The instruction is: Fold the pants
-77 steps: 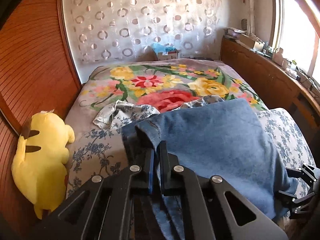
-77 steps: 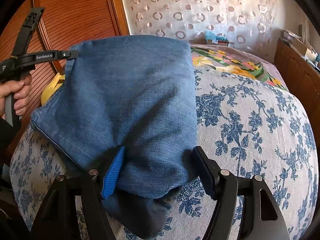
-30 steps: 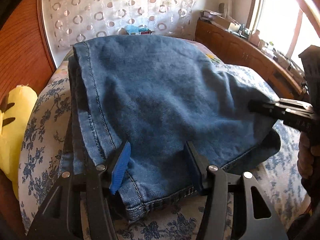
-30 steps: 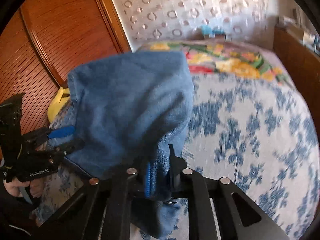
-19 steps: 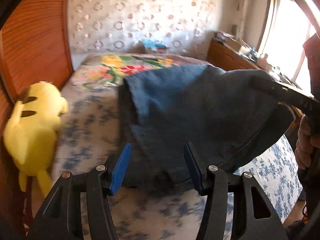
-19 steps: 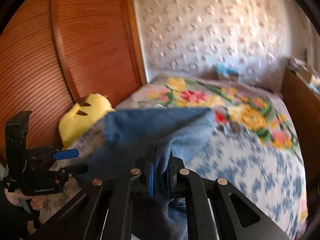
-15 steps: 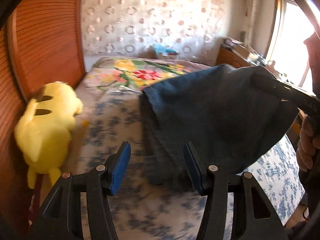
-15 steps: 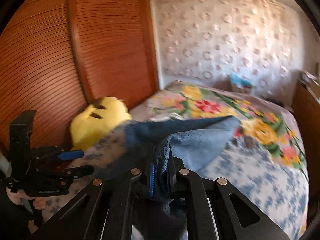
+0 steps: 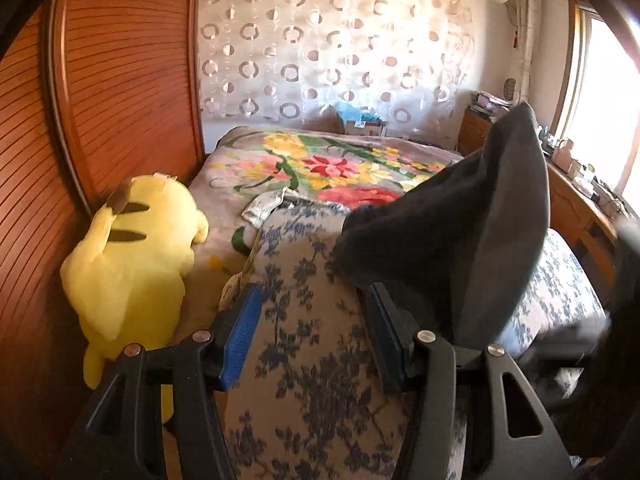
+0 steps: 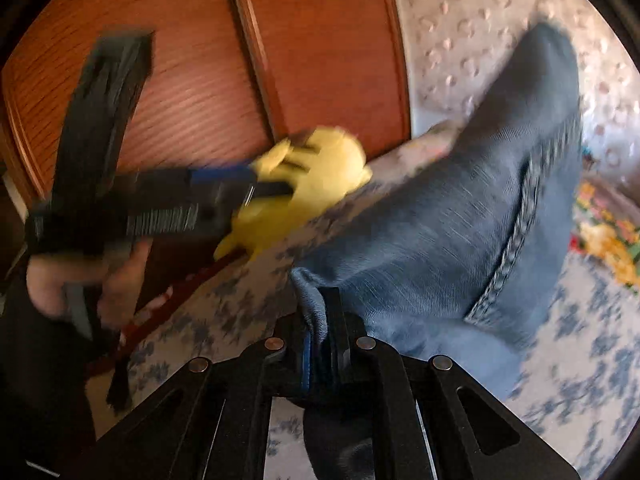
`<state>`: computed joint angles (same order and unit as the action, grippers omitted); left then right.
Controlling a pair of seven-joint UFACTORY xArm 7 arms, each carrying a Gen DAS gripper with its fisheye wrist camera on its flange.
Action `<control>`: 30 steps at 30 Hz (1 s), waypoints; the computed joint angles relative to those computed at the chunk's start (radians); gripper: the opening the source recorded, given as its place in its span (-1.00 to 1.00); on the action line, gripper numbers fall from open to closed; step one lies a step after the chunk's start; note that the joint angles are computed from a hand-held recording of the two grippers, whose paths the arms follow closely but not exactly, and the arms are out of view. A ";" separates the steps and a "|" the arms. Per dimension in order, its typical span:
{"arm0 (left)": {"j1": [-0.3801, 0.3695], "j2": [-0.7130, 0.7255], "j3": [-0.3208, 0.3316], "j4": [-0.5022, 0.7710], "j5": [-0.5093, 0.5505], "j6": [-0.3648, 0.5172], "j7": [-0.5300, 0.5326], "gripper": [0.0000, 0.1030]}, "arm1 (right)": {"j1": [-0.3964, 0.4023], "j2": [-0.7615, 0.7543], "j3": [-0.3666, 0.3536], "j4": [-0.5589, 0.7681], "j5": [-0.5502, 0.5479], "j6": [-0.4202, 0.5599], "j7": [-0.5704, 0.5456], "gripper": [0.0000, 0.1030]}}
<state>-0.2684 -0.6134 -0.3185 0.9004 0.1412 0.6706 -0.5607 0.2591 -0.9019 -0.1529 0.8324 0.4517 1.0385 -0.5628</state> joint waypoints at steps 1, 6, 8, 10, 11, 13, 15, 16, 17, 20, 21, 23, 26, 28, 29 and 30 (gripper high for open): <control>-0.002 0.008 0.002 0.007 -0.001 -0.004 0.005 0.09 | 0.002 0.016 -0.008 -0.003 -0.003 0.004 -0.009 -0.89; -0.020 0.041 0.010 0.055 -0.020 -0.070 0.018 0.09 | -0.006 0.019 -0.003 -0.021 -0.003 -0.021 -0.037 -0.89; -0.024 0.043 0.009 0.068 -0.030 -0.109 0.010 0.09 | -0.008 0.011 0.014 -0.026 -0.007 -0.029 -0.033 -0.89; -0.048 0.054 0.023 0.087 -0.060 -0.140 0.019 0.09 | -0.007 0.003 0.016 -0.032 -0.010 -0.031 -0.033 -0.89; -0.060 0.063 0.027 0.100 -0.073 -0.155 0.030 0.09 | -0.006 -0.004 0.013 -0.033 -0.010 -0.026 -0.031 -0.89; -0.079 0.094 0.027 0.140 -0.084 -0.164 0.058 0.09 | -0.003 0.003 0.014 -0.033 -0.012 -0.039 -0.034 -0.89; -0.115 0.142 0.036 0.188 -0.104 -0.164 0.113 0.09 | -0.003 0.002 0.022 -0.035 -0.017 -0.050 -0.033 -0.89; -0.140 0.172 0.045 0.215 -0.123 -0.155 0.149 0.09 | -0.003 0.001 0.026 -0.036 -0.019 -0.053 -0.029 -0.89; -0.154 0.198 0.047 0.240 -0.134 -0.142 0.176 0.09 | -0.004 -0.008 0.028 -0.042 -0.022 -0.053 -0.028 -0.89; -0.169 0.298 0.038 0.334 -0.129 -0.077 0.247 0.02 | -0.004 -0.016 0.019 -0.060 -0.028 -0.070 -0.040 -0.89; -0.175 0.326 0.040 0.359 -0.133 -0.052 0.269 -0.14 | -0.004 -0.023 0.024 -0.073 -0.026 -0.079 -0.035 -0.89; -0.178 0.379 0.047 0.398 -0.141 -0.009 0.302 -0.69 | -0.013 -0.038 0.027 -0.073 -0.038 -0.067 -0.019 -0.78; -0.161 0.381 0.047 0.397 -0.100 0.012 0.289 -0.73 | -0.030 -0.064 0.006 -0.059 -0.058 -0.013 0.007 -0.68; -0.149 0.364 0.059 0.376 -0.101 0.015 0.279 -0.74 | -0.038 -0.095 -0.029 -0.042 -0.059 0.035 0.011 -0.55; -0.140 0.354 0.059 0.364 -0.090 0.014 0.266 -0.74 | -0.048 -0.111 -0.041 -0.034 -0.063 0.050 0.012 -0.44; -0.130 0.340 0.063 0.343 -0.085 0.014 0.258 -0.75 | -0.055 -0.124 -0.054 -0.025 -0.066 0.063 0.012 -0.33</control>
<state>-0.3985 -0.2732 -0.2553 1.2438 0.0567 0.6845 -0.3027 0.2036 -1.0263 -0.2066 0.8076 0.3852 1.1013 -0.5513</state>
